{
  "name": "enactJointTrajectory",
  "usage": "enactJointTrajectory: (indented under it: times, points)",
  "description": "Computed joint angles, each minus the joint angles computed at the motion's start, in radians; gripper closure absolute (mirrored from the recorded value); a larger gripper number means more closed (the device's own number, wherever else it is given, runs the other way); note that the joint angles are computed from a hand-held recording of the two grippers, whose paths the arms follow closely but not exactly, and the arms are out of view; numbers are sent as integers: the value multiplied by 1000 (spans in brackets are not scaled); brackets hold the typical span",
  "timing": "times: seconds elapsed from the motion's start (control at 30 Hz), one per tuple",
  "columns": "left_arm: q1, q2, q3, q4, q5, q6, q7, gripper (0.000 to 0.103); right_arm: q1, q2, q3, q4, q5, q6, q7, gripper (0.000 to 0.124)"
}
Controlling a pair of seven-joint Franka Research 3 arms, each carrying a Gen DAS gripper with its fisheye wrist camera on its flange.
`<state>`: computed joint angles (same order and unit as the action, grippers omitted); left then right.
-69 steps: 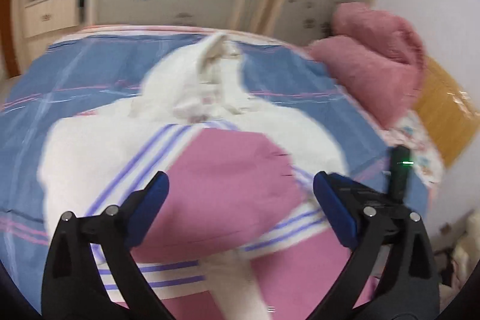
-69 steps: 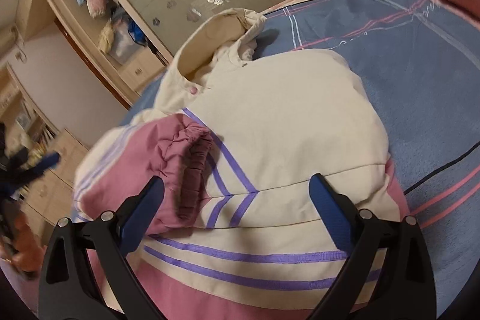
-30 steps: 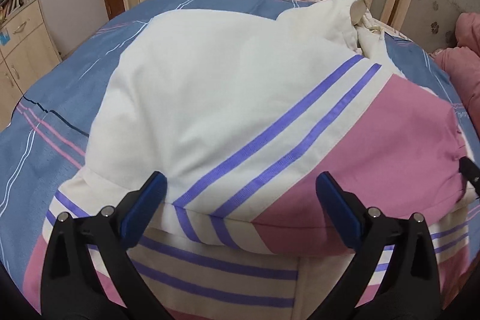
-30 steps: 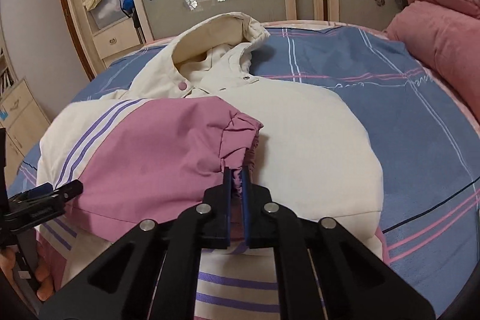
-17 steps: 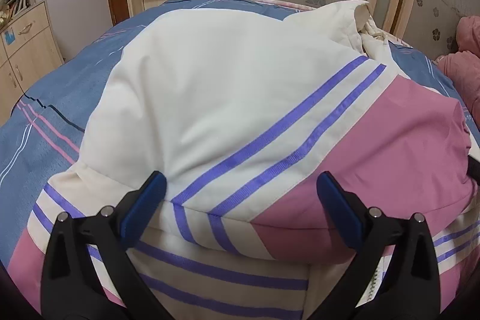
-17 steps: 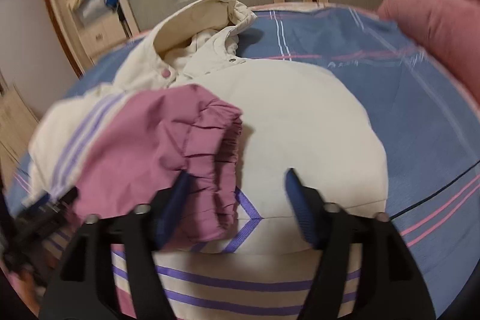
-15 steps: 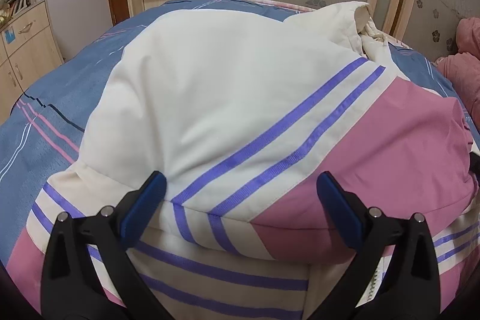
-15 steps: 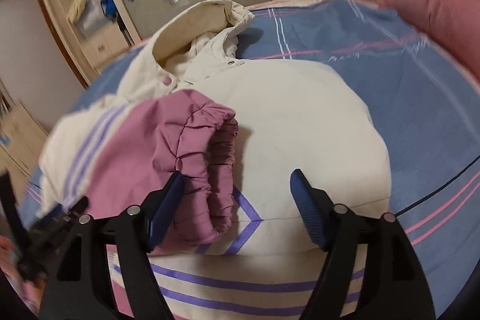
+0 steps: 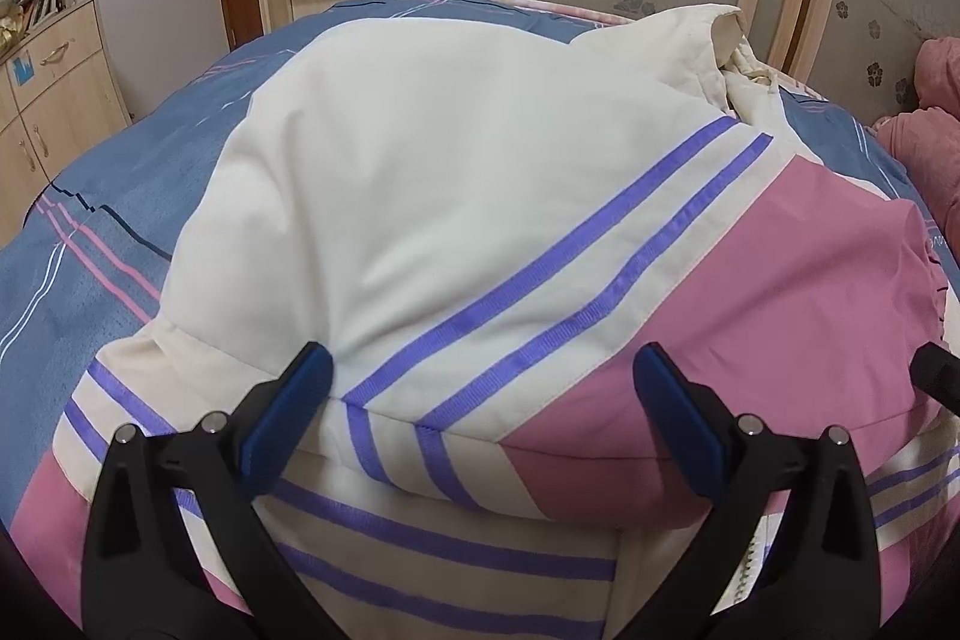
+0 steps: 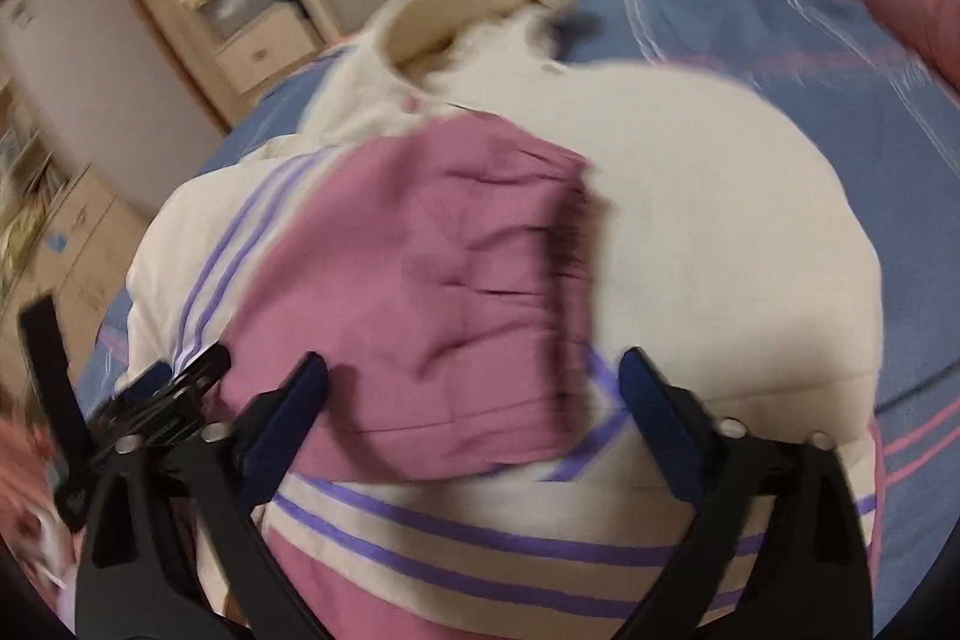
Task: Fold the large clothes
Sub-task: 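Grasp the pink cuff with the right gripper and pull it straight, then open the right gripper and release the pink cuff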
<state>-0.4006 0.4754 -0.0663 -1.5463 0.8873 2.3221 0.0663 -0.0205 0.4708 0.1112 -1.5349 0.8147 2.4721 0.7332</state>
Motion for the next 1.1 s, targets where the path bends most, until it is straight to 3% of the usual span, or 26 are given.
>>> enactJointTrajectory:
  times: [0.03, 0.13, 0.23, 0.33, 0.43, 0.5, 0.57, 0.63, 0.67, 0.77, 0.8, 0.87, 0.9, 0.93, 1.0, 1.1]
  points:
    - [1, -1, 0, -2, 0, 3, -2, 2, 13, -27, 4, -43, 13, 78, -22, 57]
    - [1, -3, 1, -5, 0, 3, -4, 2, 28, -46, 6, -80, 16, 181, -63, 85]
    - [1, -8, 3, -12, 7, 9, -13, 2, -7, -40, 24, -62, 74, 161, -78, 98]
    - [-13, -36, 11, -36, 52, 12, -65, 2, -19, -27, 22, -33, 105, 141, -60, 107]
    - [-43, -56, 15, -19, 146, -38, -93, 2, -6, -29, 7, -38, 96, 194, -39, 110]
    - [-35, -18, -4, 53, 104, -105, -21, 2, 5, -14, -14, -24, 63, 225, 27, 111]
    - [-14, 6, -13, 82, 53, -96, 10, 2, 17, 2, -37, -13, 13, 257, 111, 115]
    - [-6, 23, -11, 92, 16, -93, 18, 2, 66, 30, -111, 6, -126, 307, 268, 121]
    - [-3, 30, -11, 92, 1, -89, 23, 2, 63, 45, -121, 32, -152, 267, 290, 121]
    - [-6, 44, -5, 96, -19, -85, 40, 2, -33, 108, -58, 154, -137, 51, 348, 121]
    - [-6, 50, -4, 106, -29, -91, 51, 2, -40, 107, -49, 154, -136, 45, 356, 119]
    - [-10, 60, 0, 122, -39, -104, 68, 2, -52, 89, -25, 137, -127, 56, 317, 102]
    - [-15, 64, 3, 129, -41, -113, 73, 2, -55, 78, -16, 121, -116, 68, 300, 73]
    - [-17, 64, 5, 128, -43, -114, 72, 2, -57, 53, -1, 81, -87, 124, 266, 56]
    - [-18, 62, 8, 123, -45, -109, 68, 2, -74, 32, 28, 55, -33, 146, 194, 51]
    - [-16, 57, 11, 110, -43, -90, 55, 2, -79, 37, 34, 70, 2, 84, 149, 50]
